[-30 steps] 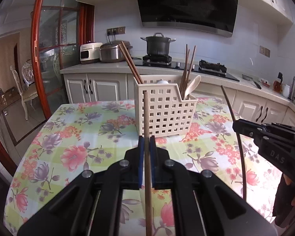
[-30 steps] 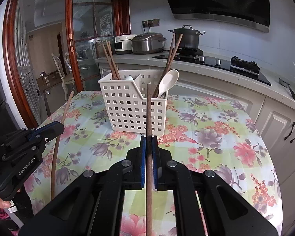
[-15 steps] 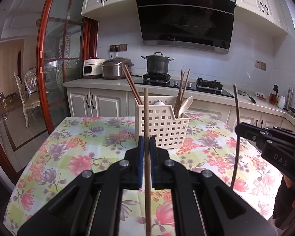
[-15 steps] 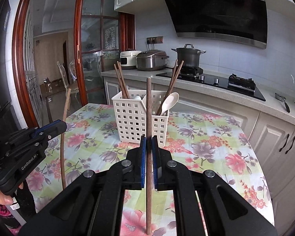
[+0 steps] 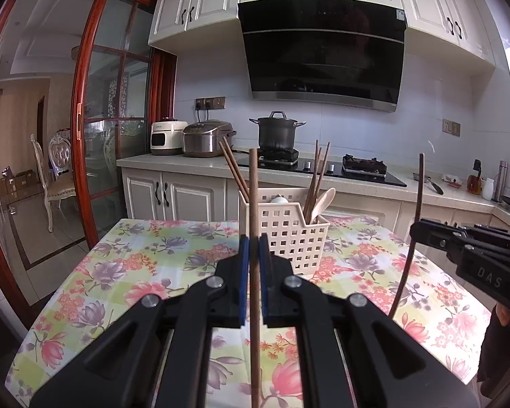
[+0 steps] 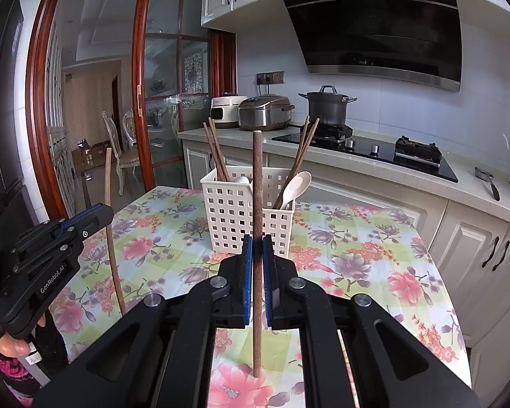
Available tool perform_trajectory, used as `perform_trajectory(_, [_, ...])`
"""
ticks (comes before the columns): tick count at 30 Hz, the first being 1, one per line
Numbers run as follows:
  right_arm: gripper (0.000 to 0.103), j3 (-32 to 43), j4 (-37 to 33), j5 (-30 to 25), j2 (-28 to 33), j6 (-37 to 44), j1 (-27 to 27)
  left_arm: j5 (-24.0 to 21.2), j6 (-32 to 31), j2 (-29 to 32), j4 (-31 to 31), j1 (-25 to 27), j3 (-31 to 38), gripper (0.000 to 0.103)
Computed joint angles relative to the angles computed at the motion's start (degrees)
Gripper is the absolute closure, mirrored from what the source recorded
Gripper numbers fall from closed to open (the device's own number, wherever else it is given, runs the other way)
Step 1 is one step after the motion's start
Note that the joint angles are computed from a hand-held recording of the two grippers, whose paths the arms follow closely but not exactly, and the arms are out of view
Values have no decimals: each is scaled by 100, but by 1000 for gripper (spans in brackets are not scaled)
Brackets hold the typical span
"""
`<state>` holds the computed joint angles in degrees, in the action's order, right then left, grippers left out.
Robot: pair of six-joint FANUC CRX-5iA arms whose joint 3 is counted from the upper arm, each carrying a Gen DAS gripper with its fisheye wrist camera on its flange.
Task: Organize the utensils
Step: 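Lift both held chopsticks upright and carry them over the caddy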
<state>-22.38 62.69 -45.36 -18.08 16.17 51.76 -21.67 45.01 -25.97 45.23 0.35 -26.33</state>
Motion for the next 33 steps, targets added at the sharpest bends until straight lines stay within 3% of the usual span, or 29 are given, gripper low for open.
perform_trajectory(5, [96, -33, 143, 31, -25, -84, -35, 181, -44, -25, -126, -97, 1, 97])
perform_trajectory(15, [96, 277, 187, 230, 167, 155, -262, 101, -183, 327, 61, -135, 366, 97])
perform_trajectory(21, [96, 718, -26, 410, 411, 507, -528, -235, -5, 754, 43, -55, 968, 97])
perform_trajectory(33, [96, 2308, -1424, 356, 1236, 1817, -984, -932, 913, 1810, -562, 68, 2778, 97])
